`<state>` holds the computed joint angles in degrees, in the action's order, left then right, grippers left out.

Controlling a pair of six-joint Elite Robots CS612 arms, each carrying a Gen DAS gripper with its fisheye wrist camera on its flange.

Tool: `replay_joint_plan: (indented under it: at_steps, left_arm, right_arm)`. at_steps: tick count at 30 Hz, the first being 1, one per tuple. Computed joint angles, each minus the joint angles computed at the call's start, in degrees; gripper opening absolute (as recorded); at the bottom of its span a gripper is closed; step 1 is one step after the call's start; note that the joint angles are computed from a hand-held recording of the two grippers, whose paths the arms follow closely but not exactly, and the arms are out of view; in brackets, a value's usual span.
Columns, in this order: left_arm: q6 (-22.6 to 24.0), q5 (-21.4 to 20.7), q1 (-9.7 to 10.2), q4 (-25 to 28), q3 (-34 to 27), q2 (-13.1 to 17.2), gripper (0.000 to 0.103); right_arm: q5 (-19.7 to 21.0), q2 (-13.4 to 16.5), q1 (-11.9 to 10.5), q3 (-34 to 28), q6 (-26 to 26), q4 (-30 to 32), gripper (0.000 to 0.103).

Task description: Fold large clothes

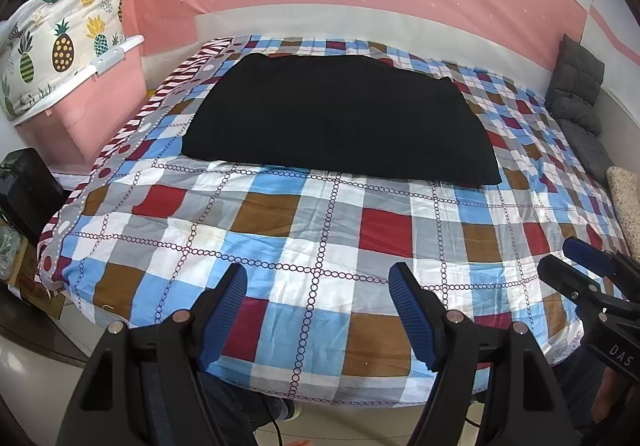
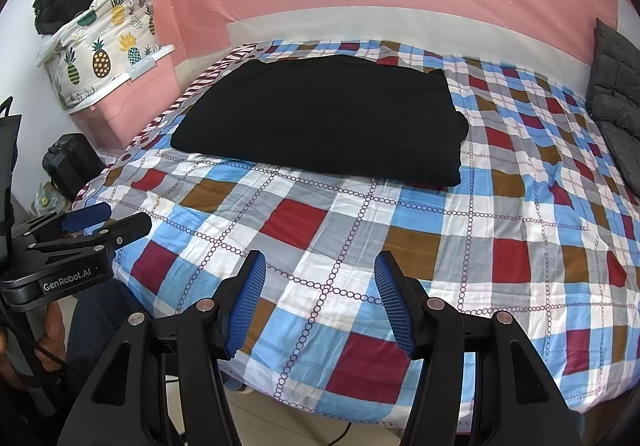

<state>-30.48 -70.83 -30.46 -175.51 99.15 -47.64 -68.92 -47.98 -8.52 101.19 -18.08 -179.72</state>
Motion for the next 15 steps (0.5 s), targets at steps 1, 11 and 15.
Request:
replay_joint_plan:
  at_steps: [1,11,15]
  left_arm:
    - [-0.1,-0.3,0.05,0.3,-0.1,0.0,0.075]
    - [-0.2,0.8,-0.21,0.8,-0.1,-0.1,0.075]
    - [-0.3,0.4,-0.12,1.3,-0.3,-0.1,0.075]
  right_arm:
    - [0.0,0.1,0.0,-0.1,0.0,0.0,0.057]
    - [0.1,0.1,-0.2,-0.1,-0.1,0.0,0.057]
    - [0.1,0.1,-0.2,-0.1,-0.1,0.0,0.057]
